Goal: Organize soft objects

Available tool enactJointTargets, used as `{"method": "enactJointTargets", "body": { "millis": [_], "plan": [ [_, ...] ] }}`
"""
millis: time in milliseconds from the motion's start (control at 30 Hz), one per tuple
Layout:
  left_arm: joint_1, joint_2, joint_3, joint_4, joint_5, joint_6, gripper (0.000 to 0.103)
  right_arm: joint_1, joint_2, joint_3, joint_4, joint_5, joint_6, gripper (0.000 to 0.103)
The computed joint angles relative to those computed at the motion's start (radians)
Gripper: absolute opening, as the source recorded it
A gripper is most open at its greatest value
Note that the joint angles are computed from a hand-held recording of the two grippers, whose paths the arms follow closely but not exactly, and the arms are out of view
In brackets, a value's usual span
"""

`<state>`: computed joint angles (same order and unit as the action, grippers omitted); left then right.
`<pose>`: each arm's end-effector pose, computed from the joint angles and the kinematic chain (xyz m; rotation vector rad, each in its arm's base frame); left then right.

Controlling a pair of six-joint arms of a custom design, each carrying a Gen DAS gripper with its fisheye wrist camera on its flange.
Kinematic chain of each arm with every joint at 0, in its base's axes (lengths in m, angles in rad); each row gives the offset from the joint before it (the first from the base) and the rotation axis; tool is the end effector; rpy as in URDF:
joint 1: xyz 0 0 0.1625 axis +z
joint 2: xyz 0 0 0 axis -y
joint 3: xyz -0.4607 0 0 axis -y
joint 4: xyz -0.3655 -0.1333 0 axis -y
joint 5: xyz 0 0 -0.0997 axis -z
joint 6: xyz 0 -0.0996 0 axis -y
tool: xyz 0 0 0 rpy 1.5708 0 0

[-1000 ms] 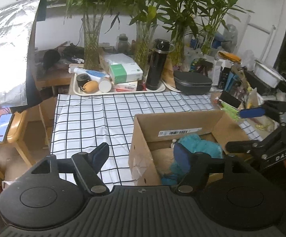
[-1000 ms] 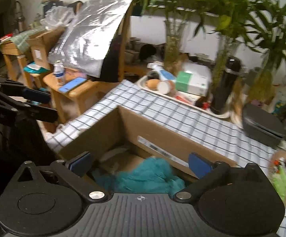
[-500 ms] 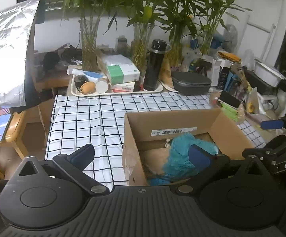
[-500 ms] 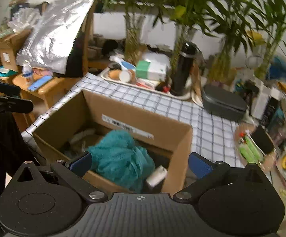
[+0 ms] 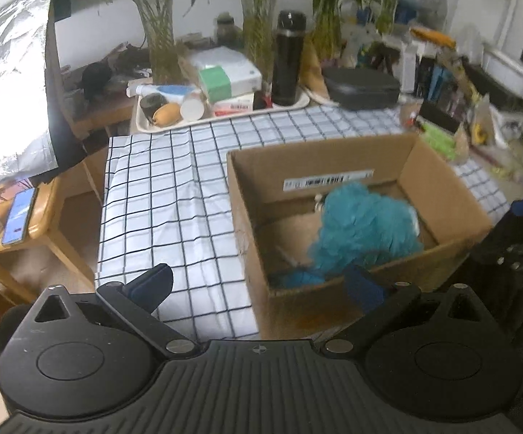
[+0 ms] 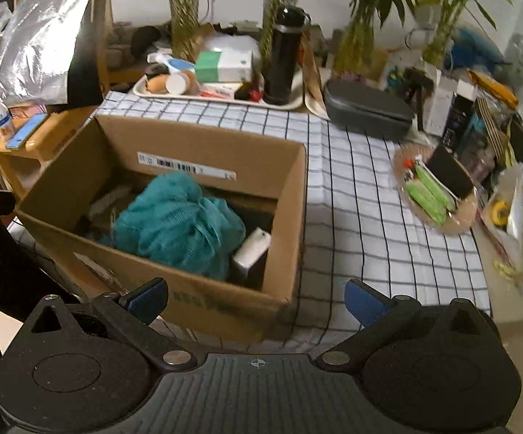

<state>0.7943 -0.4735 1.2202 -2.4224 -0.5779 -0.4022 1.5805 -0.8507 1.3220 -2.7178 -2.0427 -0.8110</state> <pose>-0.3942 -0.7105 0.0807 0.3562 2.2256 -0.7767 0.0954 -0.7619 0.3360 0.7718 -2.2823 0.5515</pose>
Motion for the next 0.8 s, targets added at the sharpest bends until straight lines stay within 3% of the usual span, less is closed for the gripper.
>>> {"method": "enactJointTargets", "body": {
  "millis": [400, 800],
  "plan": [
    [-0.003, 0.016, -0.028, 0.139, -0.008, -0.058, 0.103, -0.011, 0.0, -0.002, 0.055, -0.02, 0.012, 0.103],
    [-0.005, 0.023, -0.035, 0.13, -0.018, -0.057, 0.103, -0.009, 0.002, 0.0, 0.033, -0.008, -0.014, 0.103]
  ]
}}
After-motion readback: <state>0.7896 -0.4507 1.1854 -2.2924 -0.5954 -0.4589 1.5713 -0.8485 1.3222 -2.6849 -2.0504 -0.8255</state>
